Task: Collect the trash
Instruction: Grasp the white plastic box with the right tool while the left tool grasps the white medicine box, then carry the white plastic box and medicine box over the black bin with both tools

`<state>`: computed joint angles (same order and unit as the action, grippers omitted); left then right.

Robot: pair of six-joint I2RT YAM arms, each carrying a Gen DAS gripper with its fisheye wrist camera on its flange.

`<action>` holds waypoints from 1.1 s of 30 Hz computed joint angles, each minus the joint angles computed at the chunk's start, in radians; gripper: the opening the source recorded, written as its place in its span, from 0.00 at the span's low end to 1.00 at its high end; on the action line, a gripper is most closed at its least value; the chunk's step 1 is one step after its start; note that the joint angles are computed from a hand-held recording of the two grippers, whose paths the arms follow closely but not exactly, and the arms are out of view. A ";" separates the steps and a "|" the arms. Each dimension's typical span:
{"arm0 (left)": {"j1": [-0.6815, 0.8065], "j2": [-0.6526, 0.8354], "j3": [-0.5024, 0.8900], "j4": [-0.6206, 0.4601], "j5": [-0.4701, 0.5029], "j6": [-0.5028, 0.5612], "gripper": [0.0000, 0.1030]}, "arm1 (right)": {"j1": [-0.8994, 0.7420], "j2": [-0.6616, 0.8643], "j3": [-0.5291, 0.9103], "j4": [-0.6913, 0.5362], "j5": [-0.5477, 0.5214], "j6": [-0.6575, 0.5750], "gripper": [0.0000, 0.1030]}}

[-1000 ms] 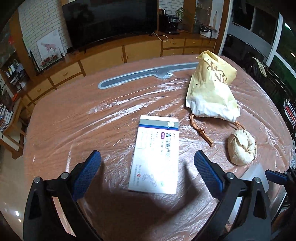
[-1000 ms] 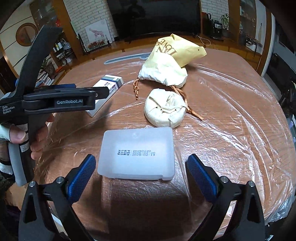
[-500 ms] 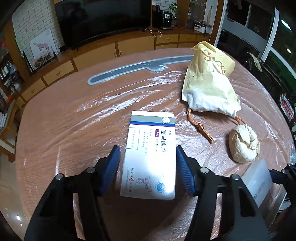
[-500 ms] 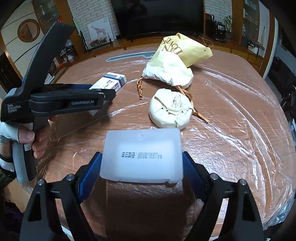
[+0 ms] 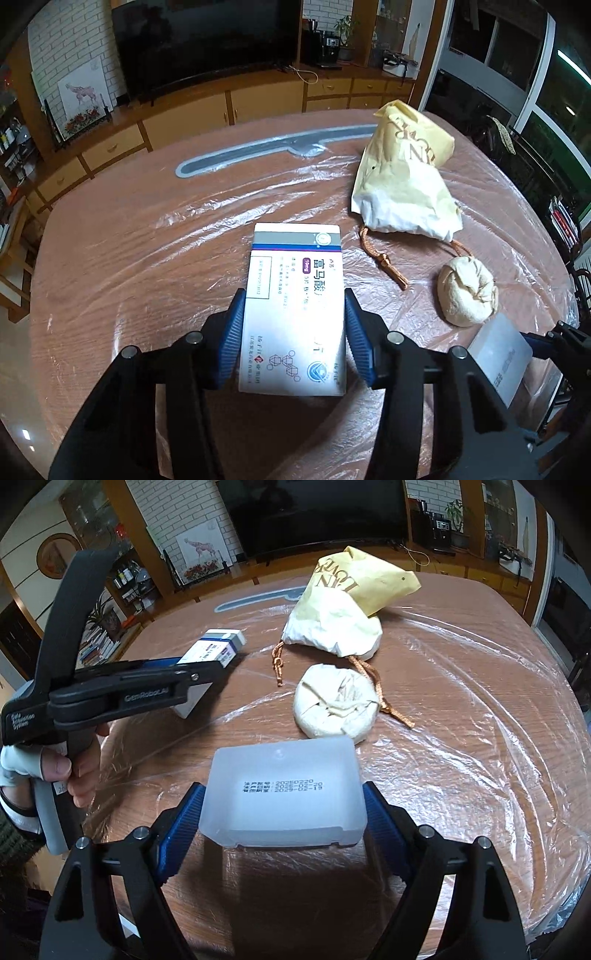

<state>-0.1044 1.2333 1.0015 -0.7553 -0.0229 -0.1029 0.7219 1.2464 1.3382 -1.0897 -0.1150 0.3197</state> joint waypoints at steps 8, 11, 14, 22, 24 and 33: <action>-0.019 -0.075 -0.033 -0.024 -0.010 -0.037 0.50 | -0.079 -0.004 0.006 -0.016 -0.084 -0.021 0.80; -0.029 -0.087 -0.037 -0.032 -0.018 -0.050 0.50 | -0.048 0.025 0.018 -0.042 -0.023 -0.051 0.81; -0.035 -0.096 -0.039 -0.038 -0.026 -0.059 0.50 | -0.023 0.029 0.015 -0.034 0.019 -0.056 0.82; -0.052 -0.107 -0.043 -0.048 -0.042 -0.081 0.50 | 0.063 0.059 0.026 -0.031 0.134 -0.088 0.83; -0.054 -0.115 -0.046 -0.053 -0.045 -0.088 0.50 | 0.059 0.058 0.027 -0.029 0.130 -0.101 0.79; -0.072 -0.173 -0.060 -0.085 -0.057 -0.126 0.50 | -0.099 0.014 0.026 -0.040 -0.072 -0.130 0.79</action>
